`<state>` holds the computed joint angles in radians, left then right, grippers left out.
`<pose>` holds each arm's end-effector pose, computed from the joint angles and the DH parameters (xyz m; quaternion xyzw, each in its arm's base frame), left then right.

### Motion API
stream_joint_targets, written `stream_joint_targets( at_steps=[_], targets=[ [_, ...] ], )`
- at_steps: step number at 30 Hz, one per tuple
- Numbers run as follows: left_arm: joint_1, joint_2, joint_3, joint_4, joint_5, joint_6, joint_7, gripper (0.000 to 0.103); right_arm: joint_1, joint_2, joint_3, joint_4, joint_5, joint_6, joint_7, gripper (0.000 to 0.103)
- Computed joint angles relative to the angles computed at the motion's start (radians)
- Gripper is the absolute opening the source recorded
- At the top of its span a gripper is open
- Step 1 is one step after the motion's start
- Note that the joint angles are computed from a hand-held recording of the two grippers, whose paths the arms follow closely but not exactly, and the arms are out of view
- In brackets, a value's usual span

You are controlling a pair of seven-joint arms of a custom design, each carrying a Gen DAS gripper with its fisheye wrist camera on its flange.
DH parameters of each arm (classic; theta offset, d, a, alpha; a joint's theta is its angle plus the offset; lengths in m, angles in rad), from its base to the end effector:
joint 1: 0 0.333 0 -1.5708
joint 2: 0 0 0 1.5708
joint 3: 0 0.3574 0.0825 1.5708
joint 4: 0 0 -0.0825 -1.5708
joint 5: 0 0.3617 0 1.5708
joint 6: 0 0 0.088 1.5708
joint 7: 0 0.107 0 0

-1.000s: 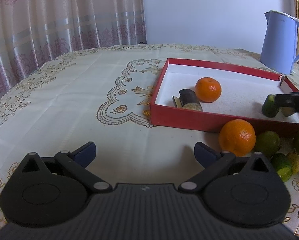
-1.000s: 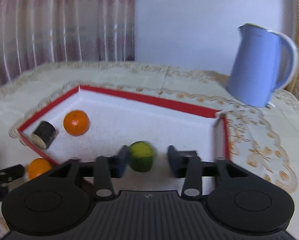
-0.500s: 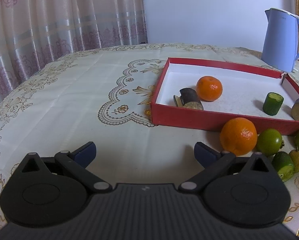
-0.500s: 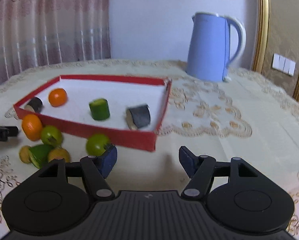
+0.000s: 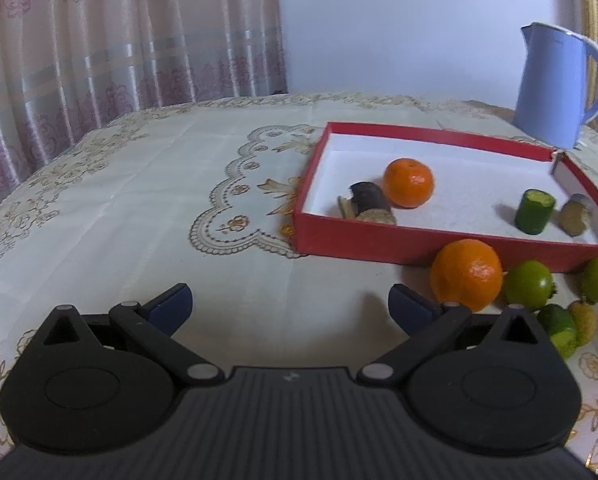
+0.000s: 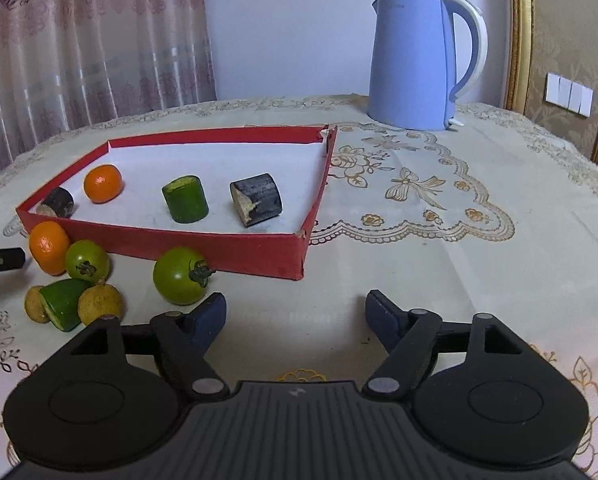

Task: Organize fruits
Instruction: 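Withdraw the right tool from the tray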

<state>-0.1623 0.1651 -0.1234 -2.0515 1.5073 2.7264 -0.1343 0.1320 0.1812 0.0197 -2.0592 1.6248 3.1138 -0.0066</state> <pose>0.5531 -0.1980 0.4432 -0.6678 0.5858 -0.2724 0.3697 0.5697 0.0007 0.4381 -0.6719 0.5984 -0.2654 0.3464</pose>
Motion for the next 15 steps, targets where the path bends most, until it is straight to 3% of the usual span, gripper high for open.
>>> stream_joint_targets(
  at_steps=[6, 12, 15],
  targets=[
    [-0.002, -0.015, -0.006, -0.007, 0.116, 0.024, -0.072, 0.103, -0.007, -0.003, 0.001, -0.006, -0.028, -0.02, 0.025, 0.083],
    [0.03, -0.022, -0.011, 0.004, 0.178, 0.16, -0.171, 0.103, -0.013, -0.004, 0.007, -0.007, -0.037, -0.024, 0.03, 0.085],
    [0.023, -0.014, -0.022, 0.023, 0.169, 0.148, -0.137, 0.103, -0.015, -0.004, 0.008, -0.007, -0.033, -0.026, 0.028, 0.085]
  ],
)
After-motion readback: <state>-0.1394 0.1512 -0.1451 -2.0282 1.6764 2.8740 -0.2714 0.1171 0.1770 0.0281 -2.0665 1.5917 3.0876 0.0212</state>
